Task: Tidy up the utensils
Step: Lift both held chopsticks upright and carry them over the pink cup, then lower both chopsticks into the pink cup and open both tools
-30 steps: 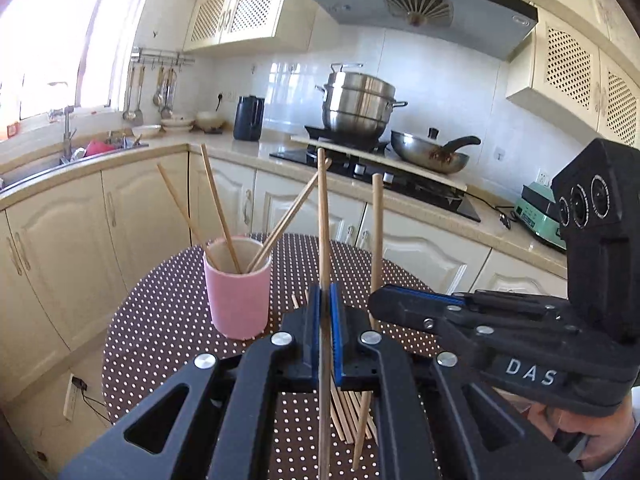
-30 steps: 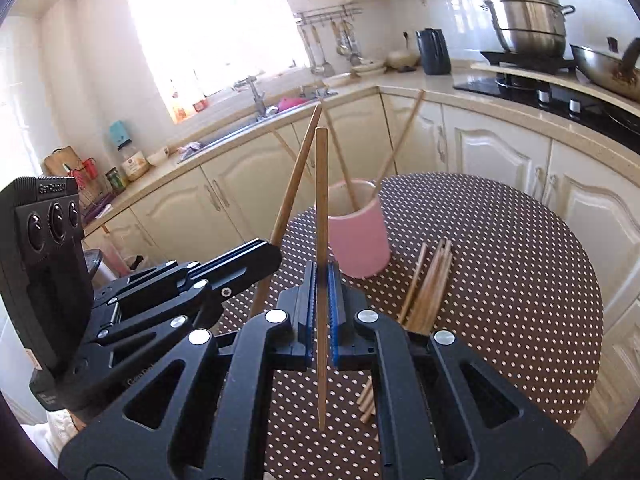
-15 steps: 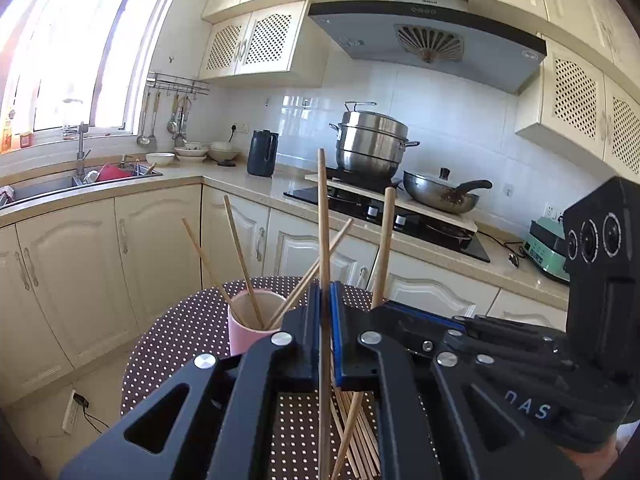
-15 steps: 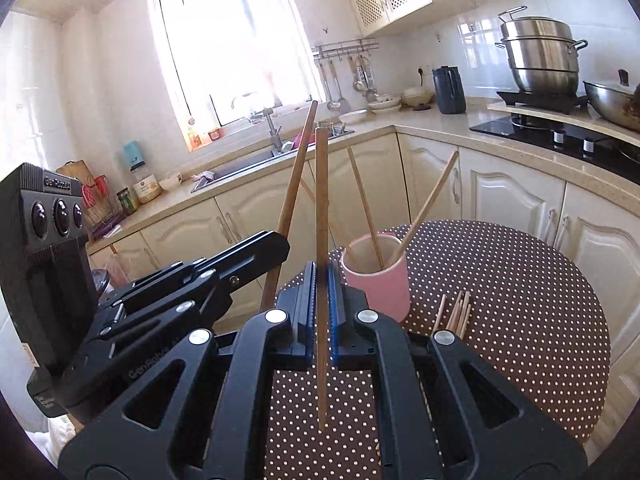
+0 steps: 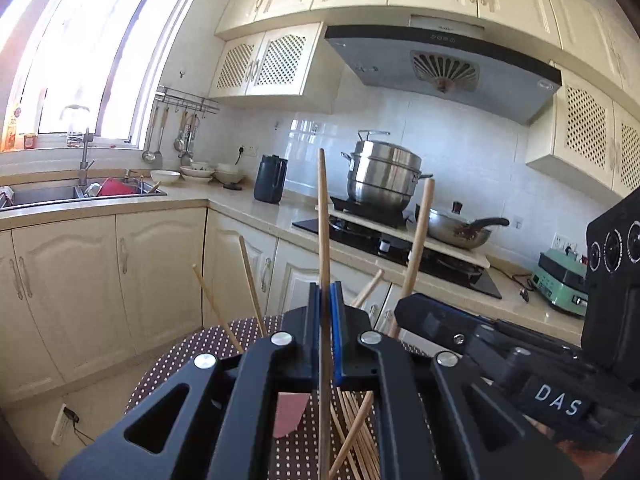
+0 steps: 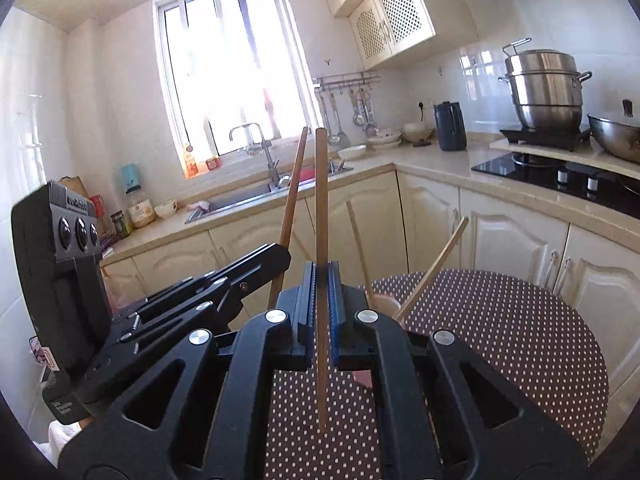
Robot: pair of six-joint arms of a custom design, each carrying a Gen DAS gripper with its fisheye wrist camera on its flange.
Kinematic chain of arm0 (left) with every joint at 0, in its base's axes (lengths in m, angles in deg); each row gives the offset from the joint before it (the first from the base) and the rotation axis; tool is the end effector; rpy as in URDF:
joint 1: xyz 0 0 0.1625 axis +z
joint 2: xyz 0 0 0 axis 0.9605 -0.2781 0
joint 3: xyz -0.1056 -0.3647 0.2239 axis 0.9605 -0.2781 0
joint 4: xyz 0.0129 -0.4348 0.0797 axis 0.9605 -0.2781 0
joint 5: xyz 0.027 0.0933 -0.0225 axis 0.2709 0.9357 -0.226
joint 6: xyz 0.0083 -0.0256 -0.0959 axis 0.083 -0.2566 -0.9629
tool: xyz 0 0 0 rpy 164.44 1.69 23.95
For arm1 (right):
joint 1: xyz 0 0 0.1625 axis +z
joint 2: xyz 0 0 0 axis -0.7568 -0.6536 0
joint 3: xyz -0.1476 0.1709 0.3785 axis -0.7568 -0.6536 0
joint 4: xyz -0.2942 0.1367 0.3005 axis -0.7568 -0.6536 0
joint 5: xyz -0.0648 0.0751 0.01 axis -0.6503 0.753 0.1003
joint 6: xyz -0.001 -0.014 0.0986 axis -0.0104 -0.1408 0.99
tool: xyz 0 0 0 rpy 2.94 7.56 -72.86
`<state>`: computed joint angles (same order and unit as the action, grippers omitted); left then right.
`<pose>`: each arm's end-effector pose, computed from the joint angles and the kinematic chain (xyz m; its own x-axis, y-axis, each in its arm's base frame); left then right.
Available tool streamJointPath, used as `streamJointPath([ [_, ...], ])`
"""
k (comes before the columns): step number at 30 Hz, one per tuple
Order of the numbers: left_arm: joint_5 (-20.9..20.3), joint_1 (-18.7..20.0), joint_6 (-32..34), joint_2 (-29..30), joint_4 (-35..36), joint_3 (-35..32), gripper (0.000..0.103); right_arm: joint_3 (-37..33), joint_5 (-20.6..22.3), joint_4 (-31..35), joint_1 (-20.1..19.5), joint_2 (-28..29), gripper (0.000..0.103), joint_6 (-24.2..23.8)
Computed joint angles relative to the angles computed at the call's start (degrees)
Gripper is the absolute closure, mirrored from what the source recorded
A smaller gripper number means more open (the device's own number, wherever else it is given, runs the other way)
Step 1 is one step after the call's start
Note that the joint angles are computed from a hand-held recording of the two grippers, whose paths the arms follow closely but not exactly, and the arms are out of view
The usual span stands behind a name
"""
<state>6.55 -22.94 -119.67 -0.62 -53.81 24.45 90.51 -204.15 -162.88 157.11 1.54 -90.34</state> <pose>-0.3875 -0.6944 0.1554 -0.5741 0.7730 -0.2701 0.7139 0.3109 -0.6274 0.2744 -0.5763 0.3054 -0.8615 0.0880 0.5000 -0.4602 0.2806 -0.8423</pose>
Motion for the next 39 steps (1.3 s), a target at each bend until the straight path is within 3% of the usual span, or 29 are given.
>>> streamJointPath([
  [10, 3.94, 0.98, -1.85, 4.62, -9.24, -5.81, 0.097, -7.74, 2.21, -5.27, -1.50, 4.07, 0.097, -7.66],
  [16, 4.23, 1.13, -1.30, 7.52, -13.11, -9.07, 0.097, -11.03, 3.16, -6.14, -2.99, 6.05, 0.097, -10.92],
  [21, 3.51, 1.94, -1.85, 10.95, -11.36, -13.11, 0.097, -11.21, 3.94, -4.51, -4.92, 6.37, 0.097, -9.65],
  [29, 2.50, 2.94, -0.56, 10.84, -10.39, -11.45, 0.097, -8.51, 4.56, -3.38, -6.71, 5.83, 0.097, -7.22],
  [32, 2.71, 3.12, -0.57, 9.34, -13.05, -8.70, 0.097, -7.77, 4.33, -3.28, -6.93, 5.71, 0.097, -6.85],
  [34, 4.96, 3.39, -2.40, 9.25, -12.67, -9.46, 0.097, -7.53, 3.82, -3.51, -6.88, 5.69, 0.097, -6.96],
  [39, 6.29, 2.78, -1.13, 6.57, -20.64, -3.98, 0.097, -6.64, 4.44, -3.76, -7.14, 5.13, 0.097, -5.89],
])
